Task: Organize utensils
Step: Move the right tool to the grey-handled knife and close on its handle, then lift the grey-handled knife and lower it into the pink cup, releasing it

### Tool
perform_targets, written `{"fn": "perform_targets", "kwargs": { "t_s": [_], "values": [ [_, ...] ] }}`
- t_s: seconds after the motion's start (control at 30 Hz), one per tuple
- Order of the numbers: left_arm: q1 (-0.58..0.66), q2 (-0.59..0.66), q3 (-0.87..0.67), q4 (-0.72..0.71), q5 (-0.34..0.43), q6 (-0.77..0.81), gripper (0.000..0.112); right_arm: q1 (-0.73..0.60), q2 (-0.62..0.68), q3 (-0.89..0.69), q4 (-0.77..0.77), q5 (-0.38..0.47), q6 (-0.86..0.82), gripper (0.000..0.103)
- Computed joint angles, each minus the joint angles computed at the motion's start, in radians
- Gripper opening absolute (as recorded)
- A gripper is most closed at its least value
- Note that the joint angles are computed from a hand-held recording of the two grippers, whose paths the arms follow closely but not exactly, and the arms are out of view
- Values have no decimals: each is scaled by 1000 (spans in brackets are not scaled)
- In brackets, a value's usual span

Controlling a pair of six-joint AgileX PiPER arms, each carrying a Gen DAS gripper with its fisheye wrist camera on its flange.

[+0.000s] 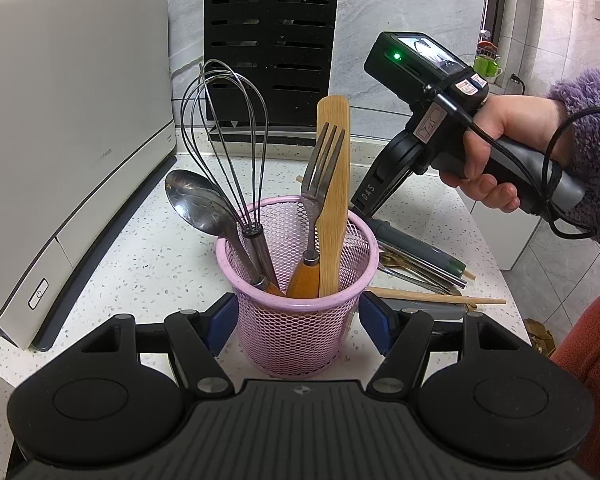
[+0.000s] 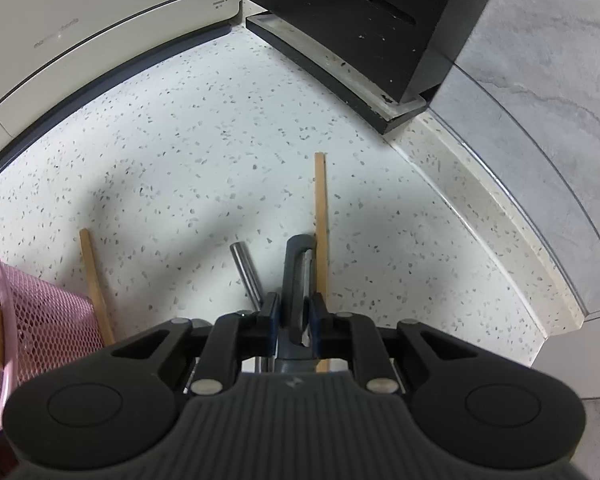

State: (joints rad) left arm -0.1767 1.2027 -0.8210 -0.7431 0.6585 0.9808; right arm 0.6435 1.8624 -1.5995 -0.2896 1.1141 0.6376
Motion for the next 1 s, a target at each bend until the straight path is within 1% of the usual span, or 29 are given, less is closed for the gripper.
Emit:
{"fn": "perform_targets", "kwargs": {
  "t_s": [0.2, 0.43, 0.67, 1.0],
  "values": [
    [1, -1, 1, -2, 1, 2, 76, 27, -30, 43, -44, -27, 46, 12],
    [4, -2, 2, -6, 2, 7, 76, 90, -127, 114, -118, -48, 117, 12],
    [5, -3, 4, -8, 2, 10, 76, 214, -259, 236, -258, -69, 269, 12],
    [7, -3, 2, -7, 5, 11, 76, 400, -423, 396, -487, -58, 572, 12]
  ]
}}
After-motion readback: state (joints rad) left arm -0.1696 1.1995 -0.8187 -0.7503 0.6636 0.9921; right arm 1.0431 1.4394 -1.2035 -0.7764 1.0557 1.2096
